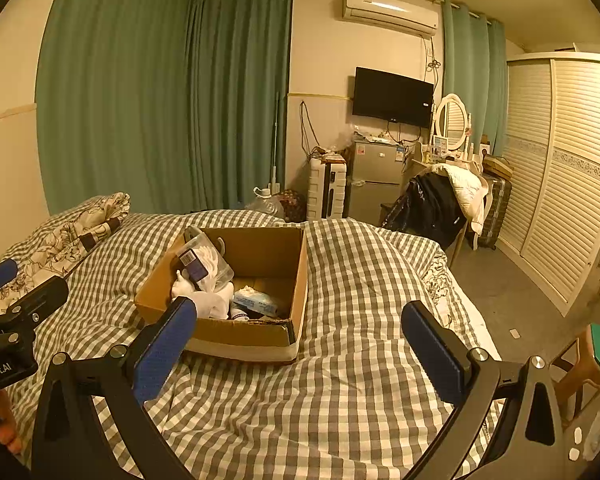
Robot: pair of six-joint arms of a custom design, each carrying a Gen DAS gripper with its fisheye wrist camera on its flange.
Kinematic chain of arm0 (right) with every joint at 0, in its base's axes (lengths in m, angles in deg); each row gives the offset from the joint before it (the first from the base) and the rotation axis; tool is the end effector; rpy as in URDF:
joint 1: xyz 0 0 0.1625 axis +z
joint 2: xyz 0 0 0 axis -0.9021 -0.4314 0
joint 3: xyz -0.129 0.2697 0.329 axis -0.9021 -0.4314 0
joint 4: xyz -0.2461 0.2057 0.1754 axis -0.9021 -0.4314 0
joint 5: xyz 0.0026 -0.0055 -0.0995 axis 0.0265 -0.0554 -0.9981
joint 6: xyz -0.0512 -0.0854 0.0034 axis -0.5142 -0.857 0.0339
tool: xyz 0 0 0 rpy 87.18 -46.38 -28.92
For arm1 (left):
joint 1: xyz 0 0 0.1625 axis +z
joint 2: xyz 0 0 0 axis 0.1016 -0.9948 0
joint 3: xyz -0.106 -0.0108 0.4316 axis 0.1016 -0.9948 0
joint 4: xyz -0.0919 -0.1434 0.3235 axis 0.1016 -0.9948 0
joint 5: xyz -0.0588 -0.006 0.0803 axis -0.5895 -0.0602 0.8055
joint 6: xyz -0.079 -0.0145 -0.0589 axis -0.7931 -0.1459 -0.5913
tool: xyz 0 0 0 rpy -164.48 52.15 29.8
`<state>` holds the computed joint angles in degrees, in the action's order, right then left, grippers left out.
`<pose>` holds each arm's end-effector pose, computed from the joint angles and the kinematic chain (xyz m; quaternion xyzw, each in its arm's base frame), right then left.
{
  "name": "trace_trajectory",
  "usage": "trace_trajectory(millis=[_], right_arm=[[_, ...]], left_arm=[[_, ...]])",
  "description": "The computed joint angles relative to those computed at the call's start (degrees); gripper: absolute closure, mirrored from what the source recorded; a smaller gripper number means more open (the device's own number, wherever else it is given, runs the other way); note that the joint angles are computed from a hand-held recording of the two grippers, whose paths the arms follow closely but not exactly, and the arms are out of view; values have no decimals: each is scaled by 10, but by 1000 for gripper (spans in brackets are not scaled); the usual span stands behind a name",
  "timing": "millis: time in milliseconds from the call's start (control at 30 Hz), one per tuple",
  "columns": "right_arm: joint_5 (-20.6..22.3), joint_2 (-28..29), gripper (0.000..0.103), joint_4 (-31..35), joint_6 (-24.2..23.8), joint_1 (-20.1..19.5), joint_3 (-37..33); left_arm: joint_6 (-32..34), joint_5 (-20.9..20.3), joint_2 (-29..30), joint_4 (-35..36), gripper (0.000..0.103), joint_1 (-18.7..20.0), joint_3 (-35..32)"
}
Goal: Organize objects
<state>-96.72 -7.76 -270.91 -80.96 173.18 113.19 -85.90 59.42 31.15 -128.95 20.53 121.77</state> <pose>0.2087 -0.4006 0.2722 0.1797 -0.7654 0.4989 0.3645 -0.3281 -0.4105 0.1507 0.2494 0.7963 -0.4789 0.2727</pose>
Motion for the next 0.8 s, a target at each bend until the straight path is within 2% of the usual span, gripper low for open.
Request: trace_trajectory(millis=[467,800], right_arm=[[0,0,0,0,0,0,3],[-4,0,0,3,2,0,4]], left_arm=[[1,-4,-4,0,0,0,6],[-7,14,-2,12,0,-3,4]])
